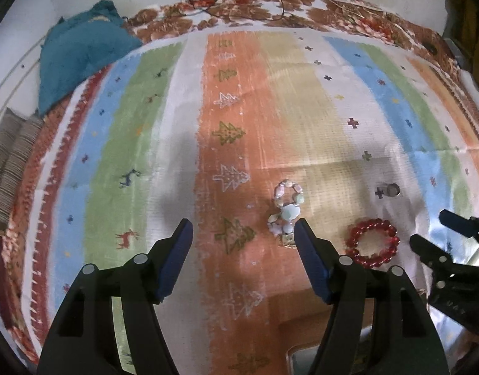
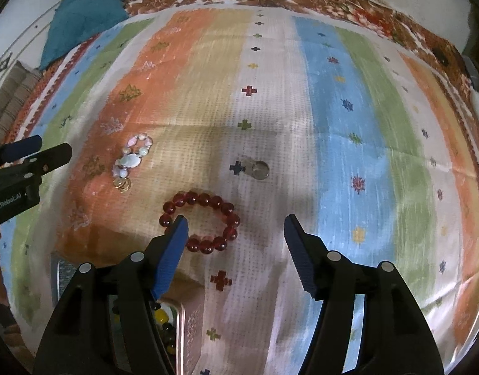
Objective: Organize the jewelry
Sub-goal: 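Grasp the pink-white bracelet with the left tool while the right grasps the red bead bracelet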
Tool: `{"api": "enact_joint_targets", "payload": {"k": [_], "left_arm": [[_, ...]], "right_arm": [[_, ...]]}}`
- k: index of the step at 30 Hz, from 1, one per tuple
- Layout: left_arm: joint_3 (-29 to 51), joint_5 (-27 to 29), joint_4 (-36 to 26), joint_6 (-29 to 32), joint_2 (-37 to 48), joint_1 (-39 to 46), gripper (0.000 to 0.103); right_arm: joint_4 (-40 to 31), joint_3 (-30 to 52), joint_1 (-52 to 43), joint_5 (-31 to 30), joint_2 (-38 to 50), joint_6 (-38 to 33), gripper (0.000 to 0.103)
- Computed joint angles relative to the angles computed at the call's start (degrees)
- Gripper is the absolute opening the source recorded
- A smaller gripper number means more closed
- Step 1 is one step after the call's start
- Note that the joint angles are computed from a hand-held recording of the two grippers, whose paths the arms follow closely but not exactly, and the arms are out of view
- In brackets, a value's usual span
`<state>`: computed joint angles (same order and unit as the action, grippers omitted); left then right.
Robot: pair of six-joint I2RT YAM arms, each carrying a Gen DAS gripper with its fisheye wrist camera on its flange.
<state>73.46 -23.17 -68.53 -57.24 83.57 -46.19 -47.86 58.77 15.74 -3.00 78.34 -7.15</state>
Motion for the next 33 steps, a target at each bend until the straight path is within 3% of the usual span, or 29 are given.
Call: {"api": "enact_joint_targets", "payload": {"k": [25,28,33], "left_arm": [[-1.6,7.5,10.9,10.2,8.6,7.6,0.065],[-2.4,8.6,12.2,11.2,9.3,8.5,0.060],[-2.3,10.5,14.3,13.6,10.3,9.1,0.056]], "right_arm": [[2.8,1.6,1.1,1.8,9.5,-0.1,0.063],[3.2,1.8,1.2,2.2,10.6,-0.2,0.063],[4.4,1.8,1.6,2.6,12.2,-0.5,0.051]]}}
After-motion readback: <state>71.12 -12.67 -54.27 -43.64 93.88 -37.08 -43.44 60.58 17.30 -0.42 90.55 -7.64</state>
